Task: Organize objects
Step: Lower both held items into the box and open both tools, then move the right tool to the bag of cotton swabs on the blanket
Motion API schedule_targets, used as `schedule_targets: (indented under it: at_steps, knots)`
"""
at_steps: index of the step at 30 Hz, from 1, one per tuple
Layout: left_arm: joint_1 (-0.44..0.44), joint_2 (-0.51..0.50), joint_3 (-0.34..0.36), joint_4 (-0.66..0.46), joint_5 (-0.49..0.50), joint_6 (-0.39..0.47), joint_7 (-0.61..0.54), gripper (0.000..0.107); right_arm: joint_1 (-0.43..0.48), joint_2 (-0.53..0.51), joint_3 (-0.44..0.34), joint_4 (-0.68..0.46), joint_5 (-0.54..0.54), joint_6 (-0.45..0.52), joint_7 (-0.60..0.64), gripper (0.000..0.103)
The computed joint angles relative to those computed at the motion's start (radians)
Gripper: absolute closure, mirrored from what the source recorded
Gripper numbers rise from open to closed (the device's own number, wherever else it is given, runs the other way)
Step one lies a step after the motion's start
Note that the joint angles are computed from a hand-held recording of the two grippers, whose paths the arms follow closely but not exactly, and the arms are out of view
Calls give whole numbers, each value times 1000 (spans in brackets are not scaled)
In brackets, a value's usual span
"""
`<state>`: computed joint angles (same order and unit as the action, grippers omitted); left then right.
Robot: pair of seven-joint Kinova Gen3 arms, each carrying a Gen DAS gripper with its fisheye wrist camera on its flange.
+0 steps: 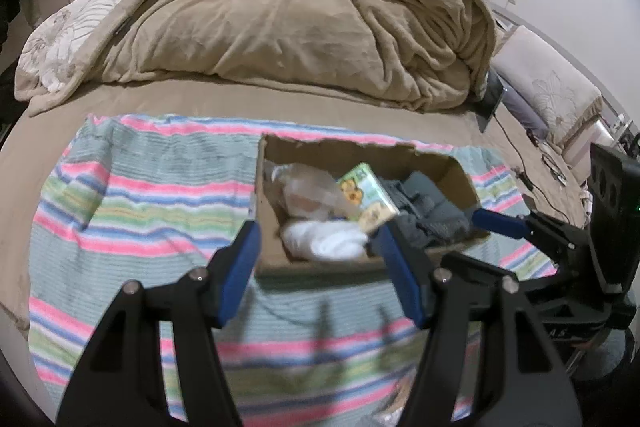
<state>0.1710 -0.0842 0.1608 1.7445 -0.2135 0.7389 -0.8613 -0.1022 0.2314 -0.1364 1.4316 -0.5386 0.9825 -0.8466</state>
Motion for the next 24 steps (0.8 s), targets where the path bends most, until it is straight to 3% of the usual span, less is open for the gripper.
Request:
schedule_targets:
  at_steps: [24]
  knots:
    - [67, -100, 175, 112, -154, 113, 317, 44, 33, -162, 77, 224, -68, 13, 137, 25]
